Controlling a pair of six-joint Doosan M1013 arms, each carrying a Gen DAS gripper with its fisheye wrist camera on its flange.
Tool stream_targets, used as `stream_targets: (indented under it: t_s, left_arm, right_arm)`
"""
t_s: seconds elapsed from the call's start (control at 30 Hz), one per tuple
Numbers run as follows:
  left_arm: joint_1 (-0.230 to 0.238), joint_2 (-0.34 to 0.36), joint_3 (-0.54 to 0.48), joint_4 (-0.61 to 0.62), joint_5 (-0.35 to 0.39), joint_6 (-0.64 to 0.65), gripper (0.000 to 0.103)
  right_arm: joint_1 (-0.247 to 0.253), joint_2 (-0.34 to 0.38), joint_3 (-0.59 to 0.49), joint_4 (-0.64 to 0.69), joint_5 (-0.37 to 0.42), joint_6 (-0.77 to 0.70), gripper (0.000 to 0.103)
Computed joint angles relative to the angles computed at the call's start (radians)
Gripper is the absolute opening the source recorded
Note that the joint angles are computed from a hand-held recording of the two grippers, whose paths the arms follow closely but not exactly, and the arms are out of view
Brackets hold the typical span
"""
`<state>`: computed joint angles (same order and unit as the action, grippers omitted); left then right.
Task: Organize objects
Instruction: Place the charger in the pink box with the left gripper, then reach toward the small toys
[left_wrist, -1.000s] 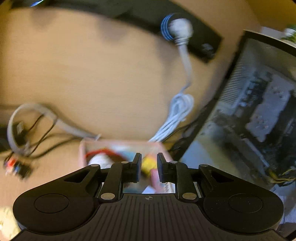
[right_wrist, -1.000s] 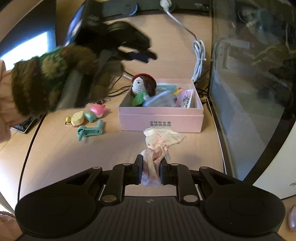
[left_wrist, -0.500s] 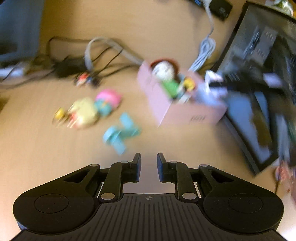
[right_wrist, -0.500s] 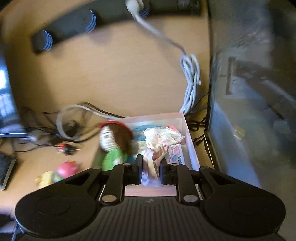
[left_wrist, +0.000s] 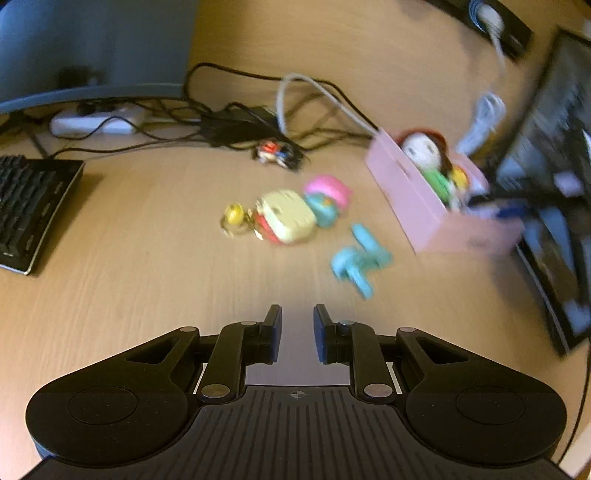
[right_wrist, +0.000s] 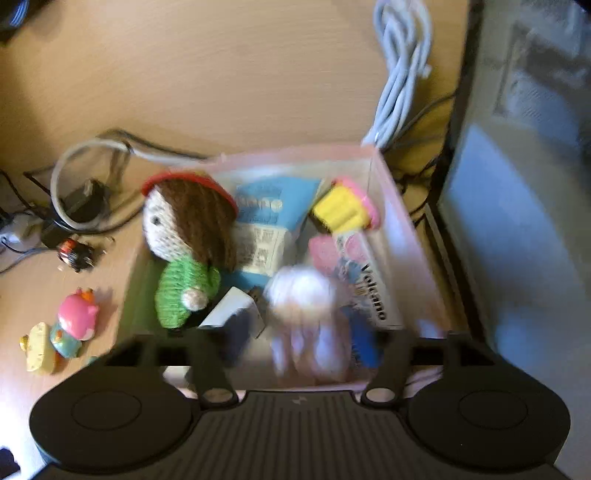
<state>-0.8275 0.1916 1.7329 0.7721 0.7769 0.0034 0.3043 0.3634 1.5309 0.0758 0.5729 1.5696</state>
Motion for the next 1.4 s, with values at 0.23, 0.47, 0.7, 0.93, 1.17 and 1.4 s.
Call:
stream_targets:
  t_s: [0.23,0.47,0.7,0.93,1.17,1.4]
  left_arm:
    - [0.074,0.063,-0.104,0.045,-0.084,0.242,0.021]
    - [0.184,0.168,-0.252,-0.008,-0.031,0.239,0.025]
    - [0.236,0.296,-0.397,-0.064,0.113,0.3,0.026]
    - [0.213,0.264,-0.357,-0.149,0.081,0.406,0.023]
    - [0.191,0.173,-0.254,-0.366,-0.059,0.517,0.023]
    - [0.108,0.08,-0.146,-0.258,-0.213,0.599,0.024]
  right_arm:
    - [0.01,-0.153,0.185,-0.005,-0.232,-0.09,0.083]
    - [0.032,-0.238,0.292,0.06,-0.305,-0.226,0.085]
    - [0.059,-0.271,0.349,-0.076,-0.282,-0.073,0.085]
    - [0.045,-0.282,0.375,-0.098,-0.236,-0.018,0.085]
    - [0.039,-0.279,0.371,0.063,-0.23,-0.193,0.085]
    - [0.039,-0.311,0.399,0.175,-0.259,-0.336,0.089]
